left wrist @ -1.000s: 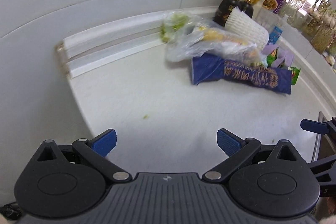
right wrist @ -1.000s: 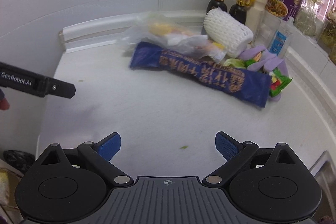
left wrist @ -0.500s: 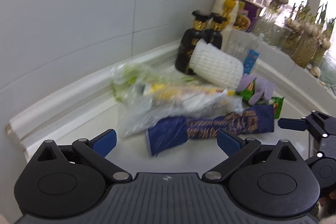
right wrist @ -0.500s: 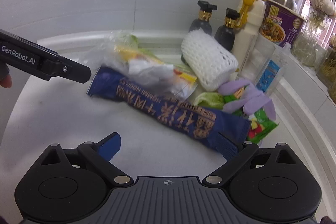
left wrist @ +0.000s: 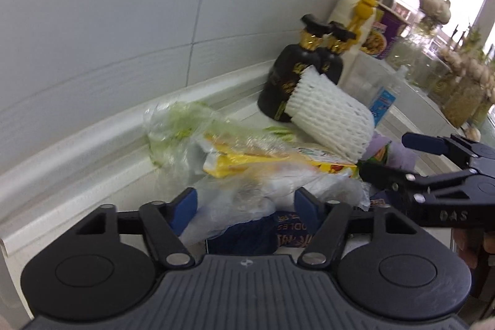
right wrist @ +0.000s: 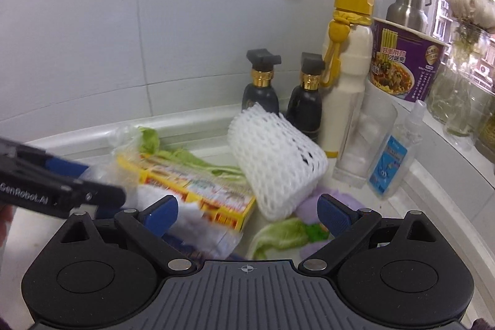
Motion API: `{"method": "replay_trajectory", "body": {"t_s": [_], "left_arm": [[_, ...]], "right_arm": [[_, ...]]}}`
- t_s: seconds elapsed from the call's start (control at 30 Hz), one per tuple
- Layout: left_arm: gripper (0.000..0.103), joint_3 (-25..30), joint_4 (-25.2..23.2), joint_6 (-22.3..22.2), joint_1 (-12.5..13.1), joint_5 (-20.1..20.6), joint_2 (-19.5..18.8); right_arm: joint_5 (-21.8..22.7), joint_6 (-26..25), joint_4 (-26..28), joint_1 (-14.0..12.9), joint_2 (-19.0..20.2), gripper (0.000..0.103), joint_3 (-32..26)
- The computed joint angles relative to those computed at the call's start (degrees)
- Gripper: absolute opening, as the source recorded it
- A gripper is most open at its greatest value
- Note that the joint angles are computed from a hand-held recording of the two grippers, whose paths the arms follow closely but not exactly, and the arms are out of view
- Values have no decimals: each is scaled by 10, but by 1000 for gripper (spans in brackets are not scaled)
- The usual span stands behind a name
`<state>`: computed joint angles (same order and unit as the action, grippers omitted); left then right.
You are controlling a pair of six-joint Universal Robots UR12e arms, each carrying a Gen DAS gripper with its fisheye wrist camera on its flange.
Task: Collect trash
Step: 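Grasp clear plastic bag with left tool while right tool grasps white foam net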
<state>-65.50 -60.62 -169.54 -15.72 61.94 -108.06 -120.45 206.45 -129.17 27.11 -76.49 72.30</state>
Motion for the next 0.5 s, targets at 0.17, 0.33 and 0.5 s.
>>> {"method": "replay_trajectory", "body": {"t_s": [0.17,0.33,0.5], "left_arm": [[38,-3,-1,8,2,10,2],[12,0,-12,13,6,-6,3],[6,-10,15,0,14,-32,11]], "right_arm": [[-6,-21,6,-13,19,98,-14],[-28,14,49,-23,37,95,-36],[-42,52,89,-26,45,62,-49]]}}
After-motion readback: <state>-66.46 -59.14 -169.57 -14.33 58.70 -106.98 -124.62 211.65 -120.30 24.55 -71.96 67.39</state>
